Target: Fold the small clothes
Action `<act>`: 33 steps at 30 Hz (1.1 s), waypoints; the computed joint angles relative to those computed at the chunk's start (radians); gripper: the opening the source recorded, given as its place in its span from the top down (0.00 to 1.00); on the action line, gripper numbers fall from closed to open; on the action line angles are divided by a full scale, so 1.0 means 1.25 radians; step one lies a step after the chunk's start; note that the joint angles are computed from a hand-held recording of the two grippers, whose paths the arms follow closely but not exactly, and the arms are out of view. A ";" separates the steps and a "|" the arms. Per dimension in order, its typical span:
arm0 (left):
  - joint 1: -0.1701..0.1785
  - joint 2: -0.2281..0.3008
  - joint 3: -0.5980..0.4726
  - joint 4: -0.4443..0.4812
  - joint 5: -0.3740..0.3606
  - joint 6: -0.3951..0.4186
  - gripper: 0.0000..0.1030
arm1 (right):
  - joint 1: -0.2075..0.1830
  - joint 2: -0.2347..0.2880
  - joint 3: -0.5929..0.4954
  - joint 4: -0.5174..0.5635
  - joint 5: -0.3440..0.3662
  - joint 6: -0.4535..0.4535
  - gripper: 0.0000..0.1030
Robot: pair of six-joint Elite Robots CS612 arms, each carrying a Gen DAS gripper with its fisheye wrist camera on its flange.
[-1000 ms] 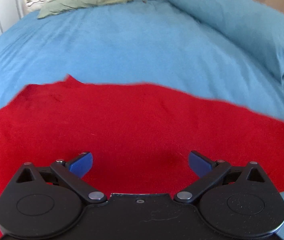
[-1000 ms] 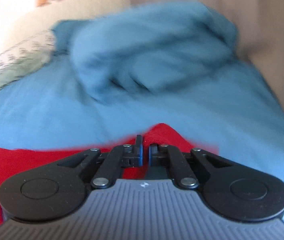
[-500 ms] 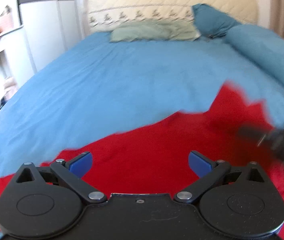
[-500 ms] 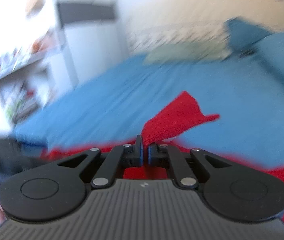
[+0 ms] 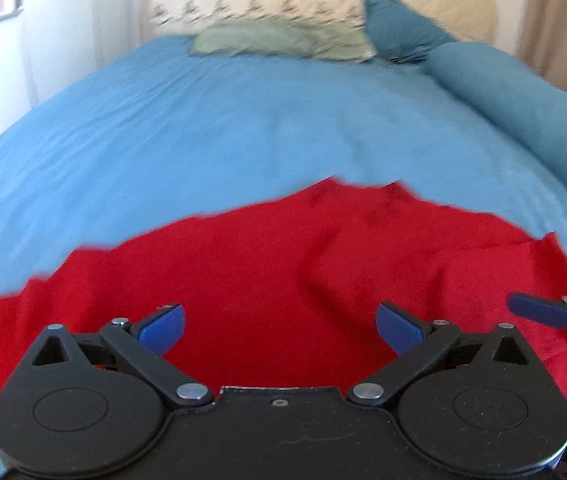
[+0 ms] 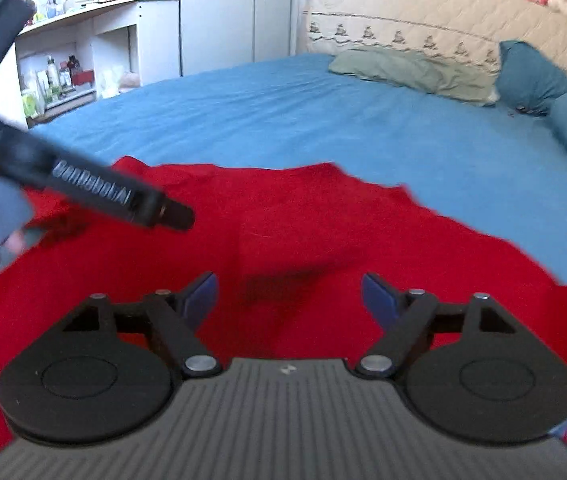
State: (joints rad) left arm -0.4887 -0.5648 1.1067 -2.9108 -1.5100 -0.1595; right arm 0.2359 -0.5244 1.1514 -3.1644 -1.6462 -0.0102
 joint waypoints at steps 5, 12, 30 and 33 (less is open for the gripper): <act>-0.029 0.029 -0.055 0.024 -0.026 0.100 0.10 | -0.017 -0.066 0.131 -0.070 -0.078 0.007 0.08; -0.036 0.079 -0.132 0.106 -0.031 0.122 0.44 | -0.034 -0.116 0.244 -0.097 -0.126 0.058 0.08; 0.032 0.026 0.034 -0.111 -0.146 -0.228 0.44 | -0.038 -0.110 0.243 -0.042 -0.162 0.147 0.08; 0.028 0.033 0.022 -0.117 -0.141 -0.232 0.41 | -0.037 -0.106 0.236 -0.028 -0.178 0.146 0.07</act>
